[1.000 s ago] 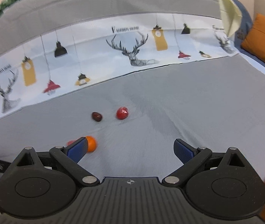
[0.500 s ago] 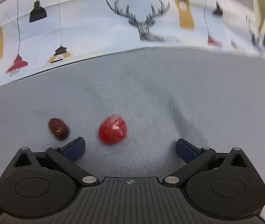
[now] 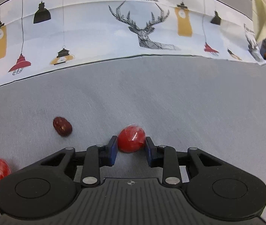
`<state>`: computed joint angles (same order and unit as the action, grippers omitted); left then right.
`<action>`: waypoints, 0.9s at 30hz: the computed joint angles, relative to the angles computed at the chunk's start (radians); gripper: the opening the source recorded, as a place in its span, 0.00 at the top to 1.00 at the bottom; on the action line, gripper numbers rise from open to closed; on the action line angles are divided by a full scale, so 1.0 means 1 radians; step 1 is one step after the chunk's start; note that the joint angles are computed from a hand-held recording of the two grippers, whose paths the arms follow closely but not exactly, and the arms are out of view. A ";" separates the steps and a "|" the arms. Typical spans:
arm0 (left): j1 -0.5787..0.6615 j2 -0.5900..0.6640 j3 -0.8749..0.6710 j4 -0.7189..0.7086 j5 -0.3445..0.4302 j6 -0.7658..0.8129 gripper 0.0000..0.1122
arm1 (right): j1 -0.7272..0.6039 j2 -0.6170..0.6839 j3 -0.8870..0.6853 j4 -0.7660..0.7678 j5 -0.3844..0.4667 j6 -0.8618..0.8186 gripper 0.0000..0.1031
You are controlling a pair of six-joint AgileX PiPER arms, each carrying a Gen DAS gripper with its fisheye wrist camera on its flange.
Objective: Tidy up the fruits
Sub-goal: 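Grasp a red cherry tomato with the left tool while the right tool grasps another, then carry both red tomatoes to the blue plate and open both tools to release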
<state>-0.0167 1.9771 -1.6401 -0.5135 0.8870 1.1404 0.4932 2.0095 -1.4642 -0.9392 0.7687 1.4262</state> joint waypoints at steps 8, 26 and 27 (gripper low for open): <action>-0.006 0.007 0.042 0.040 -0.046 -0.027 0.64 | 0.039 -0.054 0.118 -0.080 -0.022 0.125 0.67; 0.089 -0.246 0.119 0.183 0.087 -0.246 0.70 | 0.292 -0.301 0.174 -0.058 0.266 0.236 0.69; 0.121 -0.271 0.108 0.185 0.133 -0.251 0.70 | 0.340 -0.330 0.177 -0.068 0.291 0.280 0.69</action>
<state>0.1039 1.7059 -1.5317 -0.3289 1.0199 0.8893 0.8334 1.6800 -1.2875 -1.0073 1.0598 1.7062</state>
